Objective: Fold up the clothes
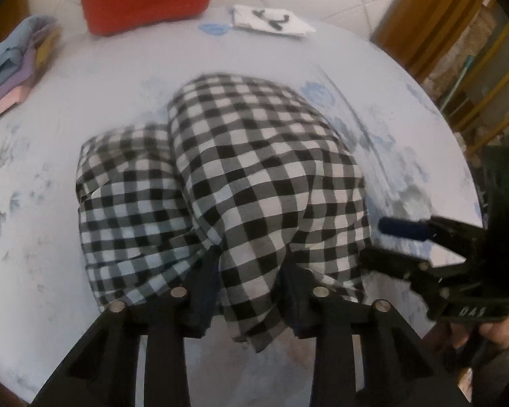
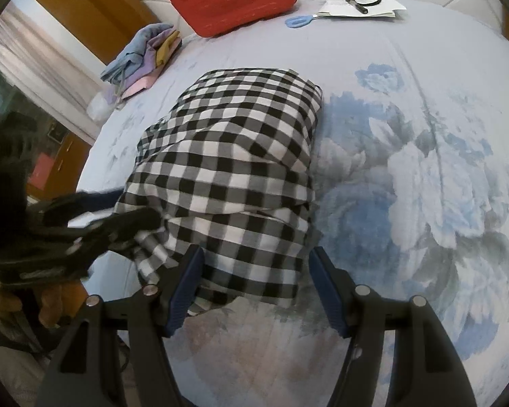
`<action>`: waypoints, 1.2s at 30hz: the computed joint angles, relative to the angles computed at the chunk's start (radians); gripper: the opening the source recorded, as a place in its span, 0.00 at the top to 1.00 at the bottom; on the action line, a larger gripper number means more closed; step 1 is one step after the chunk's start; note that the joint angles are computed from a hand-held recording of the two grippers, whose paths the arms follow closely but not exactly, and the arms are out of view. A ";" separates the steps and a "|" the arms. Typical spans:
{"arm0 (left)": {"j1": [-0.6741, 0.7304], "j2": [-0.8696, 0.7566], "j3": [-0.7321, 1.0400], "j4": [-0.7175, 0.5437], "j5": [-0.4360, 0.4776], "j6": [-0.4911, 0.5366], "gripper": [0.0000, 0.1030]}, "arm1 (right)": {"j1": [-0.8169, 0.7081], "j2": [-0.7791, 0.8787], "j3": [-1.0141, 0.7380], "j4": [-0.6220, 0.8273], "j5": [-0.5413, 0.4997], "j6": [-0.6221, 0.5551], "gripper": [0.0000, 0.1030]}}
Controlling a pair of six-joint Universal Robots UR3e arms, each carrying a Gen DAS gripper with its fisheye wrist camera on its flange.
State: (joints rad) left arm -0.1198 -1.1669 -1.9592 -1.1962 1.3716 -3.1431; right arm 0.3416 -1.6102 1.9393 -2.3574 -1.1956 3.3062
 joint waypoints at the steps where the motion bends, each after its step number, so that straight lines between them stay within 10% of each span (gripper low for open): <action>1: -0.004 0.006 0.001 0.003 0.010 0.000 0.76 | -0.006 -0.004 0.002 0.004 0.004 -0.007 0.38; 7: 0.032 0.127 0.050 -0.035 0.076 0.030 0.81 | -0.023 0.005 -0.014 -0.010 0.030 0.023 0.38; 15: 0.428 0.291 -0.112 -0.214 -0.021 0.227 0.77 | 0.048 0.168 -0.155 -0.098 0.097 0.100 0.38; 26: 0.860 0.393 0.104 -0.662 -0.256 0.645 0.24 | 0.136 0.348 -0.399 0.081 0.022 0.094 0.38; 34: 0.615 0.061 0.051 -0.189 -0.172 0.365 0.21 | 0.067 0.430 -0.558 0.110 0.051 0.161 0.24; 36: 0.580 -0.015 0.040 -0.130 -0.150 0.336 0.36 | 0.059 0.485 -0.615 0.119 0.067 0.190 0.24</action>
State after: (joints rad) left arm 0.4601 -1.1814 -1.9188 -1.3263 1.2211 -2.8074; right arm 0.4001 -1.1250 1.3241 -2.2383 -1.1287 3.4958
